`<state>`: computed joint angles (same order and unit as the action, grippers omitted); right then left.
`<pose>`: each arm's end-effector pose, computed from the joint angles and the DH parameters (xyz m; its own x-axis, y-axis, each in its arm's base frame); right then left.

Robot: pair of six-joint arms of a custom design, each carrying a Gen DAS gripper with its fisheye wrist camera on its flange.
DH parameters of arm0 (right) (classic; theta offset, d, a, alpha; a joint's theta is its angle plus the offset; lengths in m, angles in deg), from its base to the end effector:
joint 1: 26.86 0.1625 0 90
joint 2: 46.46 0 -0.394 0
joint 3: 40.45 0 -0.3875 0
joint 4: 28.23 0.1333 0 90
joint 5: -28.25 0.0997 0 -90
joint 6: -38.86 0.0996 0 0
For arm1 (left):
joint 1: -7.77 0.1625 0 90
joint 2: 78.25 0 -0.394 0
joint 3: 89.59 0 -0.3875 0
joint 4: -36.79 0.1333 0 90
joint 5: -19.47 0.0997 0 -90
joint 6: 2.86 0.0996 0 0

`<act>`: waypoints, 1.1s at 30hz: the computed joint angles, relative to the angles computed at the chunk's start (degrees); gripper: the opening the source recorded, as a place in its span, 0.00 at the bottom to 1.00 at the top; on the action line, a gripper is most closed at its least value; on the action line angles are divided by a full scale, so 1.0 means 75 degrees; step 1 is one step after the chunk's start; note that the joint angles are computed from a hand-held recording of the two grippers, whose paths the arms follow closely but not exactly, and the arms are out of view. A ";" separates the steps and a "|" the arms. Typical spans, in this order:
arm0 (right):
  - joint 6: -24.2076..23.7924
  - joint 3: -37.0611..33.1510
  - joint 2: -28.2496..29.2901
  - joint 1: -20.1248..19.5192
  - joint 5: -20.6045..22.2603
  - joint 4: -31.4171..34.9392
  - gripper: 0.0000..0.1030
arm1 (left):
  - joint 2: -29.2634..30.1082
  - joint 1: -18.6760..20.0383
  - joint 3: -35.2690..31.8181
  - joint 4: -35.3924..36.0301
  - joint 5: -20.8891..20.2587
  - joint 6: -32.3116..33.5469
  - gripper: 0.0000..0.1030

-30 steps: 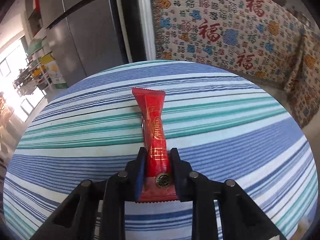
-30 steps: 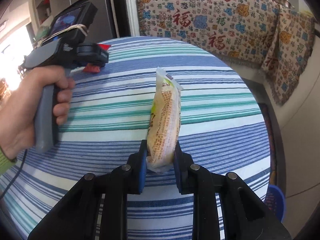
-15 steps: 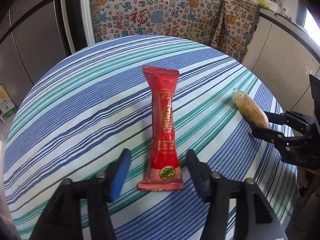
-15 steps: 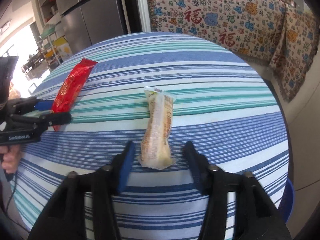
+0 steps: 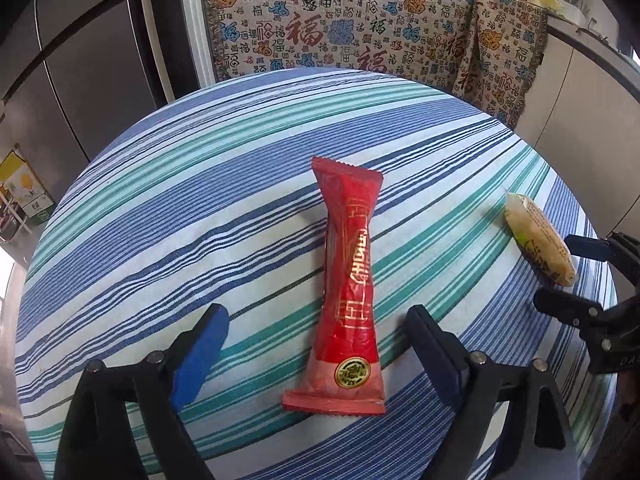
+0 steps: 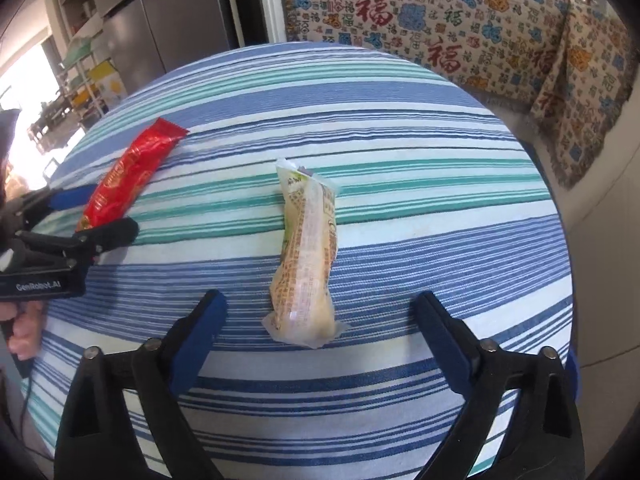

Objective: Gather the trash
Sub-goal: 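Grasp the red candy bar with the left tool while the right tool grasps the bread snack, then carry both items over the blue wastebasket and open both tools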

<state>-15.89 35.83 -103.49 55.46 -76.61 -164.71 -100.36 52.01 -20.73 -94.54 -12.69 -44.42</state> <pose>0.0115 -0.7210 0.3253 -0.6408 -0.5780 0.5053 -0.7009 0.7090 -0.0779 -0.3674 -0.6616 -0.0336 -0.7082 -0.1337 -0.6933 0.3253 0.8097 -0.4884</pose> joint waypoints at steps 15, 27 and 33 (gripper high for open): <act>0.0444 -0.1002 0.0165 0.0336 -0.0049 0.1514 0.11 | -0.0103 -0.0036 -0.0384 0.0259 -0.0733 0.0586 0.10; 0.0710 -0.0850 -0.0622 0.0021 0.0587 0.1668 0.11 | 0.0620 -0.0540 -0.1450 -0.0143 -0.0657 0.1329 0.08; 0.0789 -0.1062 -0.0785 -0.0232 0.0631 0.1691 0.11 | 0.1329 -0.0679 -0.2608 0.0102 -0.0806 0.1687 0.08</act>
<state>-9.97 27.86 -109.38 53.71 -71.88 -152.03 -90.39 46.92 -40.29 -93.78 -18.74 -31.77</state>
